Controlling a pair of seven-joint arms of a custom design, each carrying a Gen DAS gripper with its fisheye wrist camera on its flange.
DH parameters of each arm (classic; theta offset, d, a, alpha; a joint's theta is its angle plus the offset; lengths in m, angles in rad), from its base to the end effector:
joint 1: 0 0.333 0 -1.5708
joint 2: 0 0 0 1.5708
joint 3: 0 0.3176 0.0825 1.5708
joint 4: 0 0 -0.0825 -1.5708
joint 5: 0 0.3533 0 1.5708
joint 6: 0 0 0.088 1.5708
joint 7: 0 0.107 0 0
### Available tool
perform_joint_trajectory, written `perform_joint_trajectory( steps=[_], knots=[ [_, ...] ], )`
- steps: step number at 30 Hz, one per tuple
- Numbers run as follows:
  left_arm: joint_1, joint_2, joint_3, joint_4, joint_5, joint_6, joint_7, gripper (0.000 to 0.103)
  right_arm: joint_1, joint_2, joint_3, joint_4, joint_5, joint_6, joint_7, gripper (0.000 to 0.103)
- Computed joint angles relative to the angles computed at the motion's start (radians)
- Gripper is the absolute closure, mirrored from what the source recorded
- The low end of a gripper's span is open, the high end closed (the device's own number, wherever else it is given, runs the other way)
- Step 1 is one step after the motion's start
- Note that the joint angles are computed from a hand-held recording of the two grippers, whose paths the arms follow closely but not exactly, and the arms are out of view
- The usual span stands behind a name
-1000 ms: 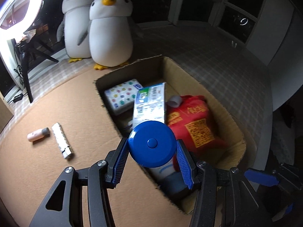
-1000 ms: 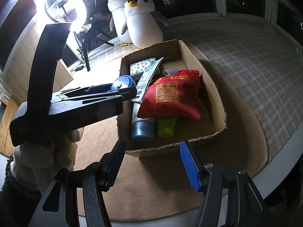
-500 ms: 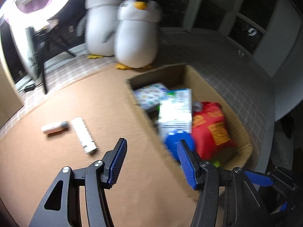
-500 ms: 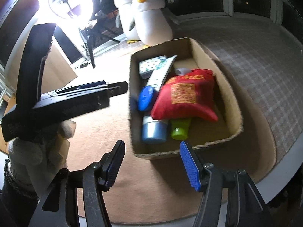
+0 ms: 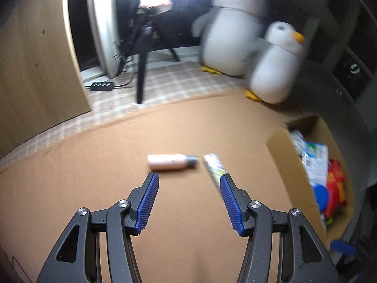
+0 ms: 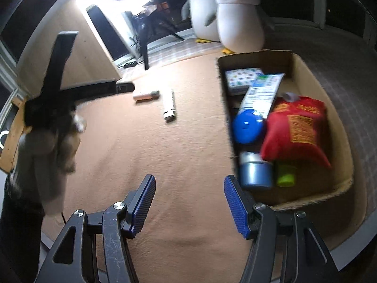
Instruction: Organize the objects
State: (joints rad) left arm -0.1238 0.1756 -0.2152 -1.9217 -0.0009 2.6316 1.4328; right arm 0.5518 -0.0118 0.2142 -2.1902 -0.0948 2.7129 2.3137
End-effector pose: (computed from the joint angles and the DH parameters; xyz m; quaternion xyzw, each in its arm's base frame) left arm 0.5808 -0.1969 0.4802 -0.6150 0.7421 -0.2364 0.1230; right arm 0.3910 0.3813 0.4701 -0.7147 0.6471 -0.0397 0.2625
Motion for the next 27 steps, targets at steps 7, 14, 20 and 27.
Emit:
perform_joint_trajectory(
  steps=[7, 14, 20, 27],
  knots=[
    [0.027, 0.168, -0.003, 0.189, -0.031, -0.088, 0.017, 0.049, 0.020, 0.051, -0.004, 0.057, 0.009, -0.035, -0.021, 0.046],
    [0.014, 0.280, -0.012, 0.313, -0.003, -0.150, -0.008, 0.050, 0.025, 0.044, -0.015, 0.054, -0.001, -0.056, -0.014, 0.046],
    [0.004, 0.334, -0.010, 0.367, 0.020, -0.182, -0.035, 0.052, 0.017, 0.039, -0.016, 0.045, 0.008, -0.058, -0.014, 0.046],
    [0.004, 0.318, -0.008, 0.321, 0.051, -0.172, -0.027, 0.063, 0.016, 0.056, -0.018, 0.064, 0.006, -0.057, -0.023, 0.046]
  ],
)
